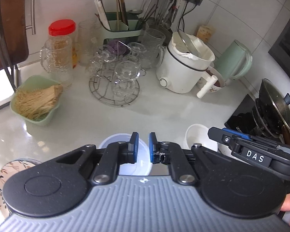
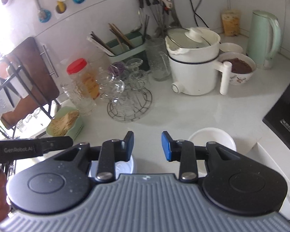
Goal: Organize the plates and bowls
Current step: 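Open both grippers and move them toward the white bowl on the counter, then close the left gripper on the white bowl rim while the right gripper grips it too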
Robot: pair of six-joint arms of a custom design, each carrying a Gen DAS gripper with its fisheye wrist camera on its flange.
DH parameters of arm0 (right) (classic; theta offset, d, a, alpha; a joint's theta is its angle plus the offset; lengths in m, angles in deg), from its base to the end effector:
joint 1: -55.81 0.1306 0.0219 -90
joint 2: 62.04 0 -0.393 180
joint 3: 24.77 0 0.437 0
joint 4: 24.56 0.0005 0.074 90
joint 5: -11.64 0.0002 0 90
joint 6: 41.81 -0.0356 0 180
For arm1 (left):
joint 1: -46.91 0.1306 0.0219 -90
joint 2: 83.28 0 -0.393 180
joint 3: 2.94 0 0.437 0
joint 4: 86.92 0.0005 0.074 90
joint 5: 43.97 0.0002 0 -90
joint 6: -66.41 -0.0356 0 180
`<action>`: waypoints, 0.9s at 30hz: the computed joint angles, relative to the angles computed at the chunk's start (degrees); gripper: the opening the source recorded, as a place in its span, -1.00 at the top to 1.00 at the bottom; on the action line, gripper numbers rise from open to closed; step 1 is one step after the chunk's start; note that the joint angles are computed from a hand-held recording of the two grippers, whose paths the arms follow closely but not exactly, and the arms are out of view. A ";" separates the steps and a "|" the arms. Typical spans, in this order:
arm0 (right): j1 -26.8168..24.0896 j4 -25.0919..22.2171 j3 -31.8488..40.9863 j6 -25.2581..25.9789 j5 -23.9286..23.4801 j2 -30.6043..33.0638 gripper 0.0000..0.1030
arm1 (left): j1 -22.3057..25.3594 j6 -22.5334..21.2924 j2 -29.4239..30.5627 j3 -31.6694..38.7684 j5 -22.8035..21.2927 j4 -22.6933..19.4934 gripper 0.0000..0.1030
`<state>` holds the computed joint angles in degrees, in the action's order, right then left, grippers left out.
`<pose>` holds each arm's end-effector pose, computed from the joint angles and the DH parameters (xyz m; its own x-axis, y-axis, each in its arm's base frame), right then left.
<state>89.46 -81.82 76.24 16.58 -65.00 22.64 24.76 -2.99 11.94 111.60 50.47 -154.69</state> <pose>0.4100 0.2625 0.5735 -0.6709 0.1660 -0.7228 -0.0495 0.9624 0.2671 0.5013 -0.2076 0.5845 -0.7978 -0.0540 -0.6005 0.1525 0.9455 -0.2876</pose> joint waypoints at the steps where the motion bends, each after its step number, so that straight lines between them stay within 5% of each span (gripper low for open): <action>1: -0.08 0.26 -0.40 -0.03 0.40 -0.37 0.33 | -0.21 0.13 0.27 0.16 0.21 0.01 0.77; 11: -3.19 -0.12 -5.16 -1.14 0.27 -4.24 0.33 | -3.41 0.93 3.76 3.36 -0.94 -1.03 0.77; 27: -10.02 4.04 -13.24 6.59 -2.94 -9.64 0.33 | -9.01 5.49 10.25 6.07 -5.24 -0.85 0.77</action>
<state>79.44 -77.79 63.00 23.17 -67.94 13.00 15.76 2.50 22.19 117.67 45.23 -155.54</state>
